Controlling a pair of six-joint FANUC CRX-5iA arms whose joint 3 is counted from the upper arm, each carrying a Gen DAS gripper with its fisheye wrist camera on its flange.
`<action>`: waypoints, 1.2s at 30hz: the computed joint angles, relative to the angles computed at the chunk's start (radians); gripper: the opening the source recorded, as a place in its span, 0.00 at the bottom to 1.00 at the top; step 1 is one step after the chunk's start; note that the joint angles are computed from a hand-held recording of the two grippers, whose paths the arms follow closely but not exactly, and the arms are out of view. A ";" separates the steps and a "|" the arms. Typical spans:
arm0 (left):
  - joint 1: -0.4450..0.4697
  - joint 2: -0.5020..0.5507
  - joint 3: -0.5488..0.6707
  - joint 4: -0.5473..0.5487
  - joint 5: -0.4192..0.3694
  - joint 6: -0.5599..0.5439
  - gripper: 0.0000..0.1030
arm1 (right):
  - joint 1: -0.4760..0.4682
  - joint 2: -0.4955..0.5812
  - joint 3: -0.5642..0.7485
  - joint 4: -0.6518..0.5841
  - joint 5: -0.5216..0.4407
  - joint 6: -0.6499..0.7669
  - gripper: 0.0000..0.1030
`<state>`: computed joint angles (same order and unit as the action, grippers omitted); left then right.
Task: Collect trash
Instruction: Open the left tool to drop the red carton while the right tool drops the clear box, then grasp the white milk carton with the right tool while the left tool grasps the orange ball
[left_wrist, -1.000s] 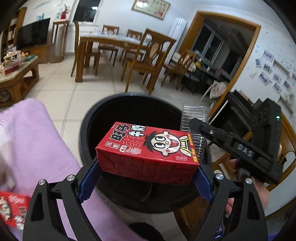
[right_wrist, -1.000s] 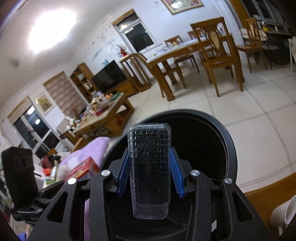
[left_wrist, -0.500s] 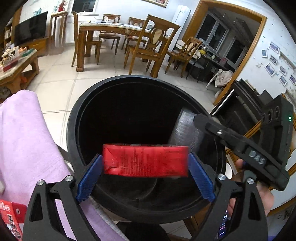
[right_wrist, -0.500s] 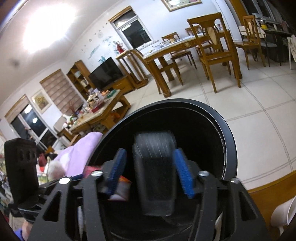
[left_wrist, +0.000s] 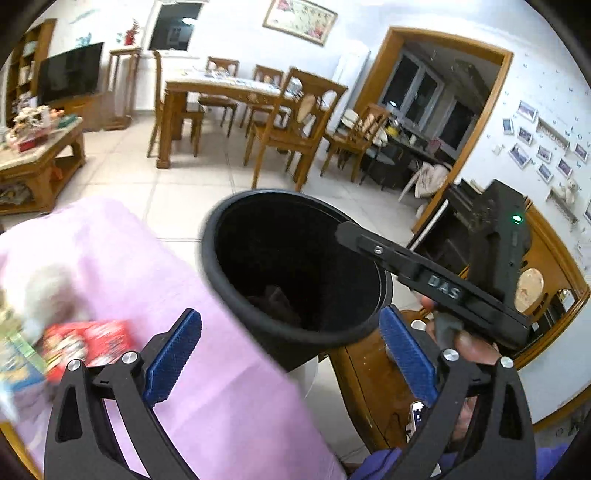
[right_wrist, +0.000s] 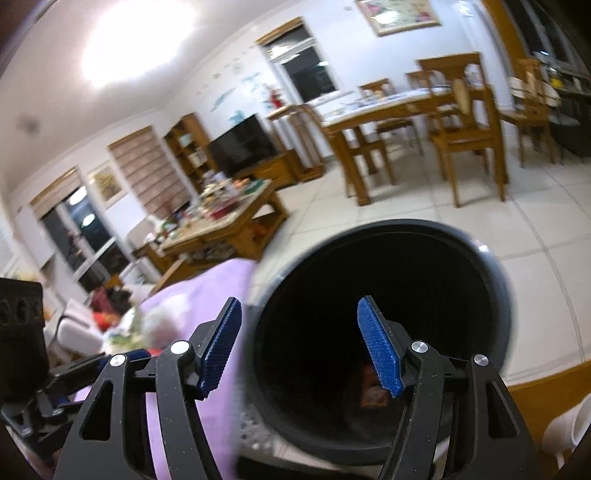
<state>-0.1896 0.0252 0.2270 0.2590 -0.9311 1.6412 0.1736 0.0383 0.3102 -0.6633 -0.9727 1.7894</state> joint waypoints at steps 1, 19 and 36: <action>0.006 -0.029 -0.020 -0.011 0.002 0.013 0.93 | 0.027 -0.012 -0.003 0.001 -0.007 0.006 0.64; 0.682 -0.501 -0.443 0.057 -0.118 -0.022 0.93 | 0.642 0.011 0.023 0.390 -0.022 -0.077 0.64; 0.752 -0.342 -0.370 -0.052 -0.155 -0.111 0.65 | 0.792 0.150 0.038 0.668 0.030 -0.136 0.47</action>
<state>0.5623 -0.3163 -0.1432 0.2069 -1.0856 1.5298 0.9657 0.1887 0.3485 0.0048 -0.9431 1.6539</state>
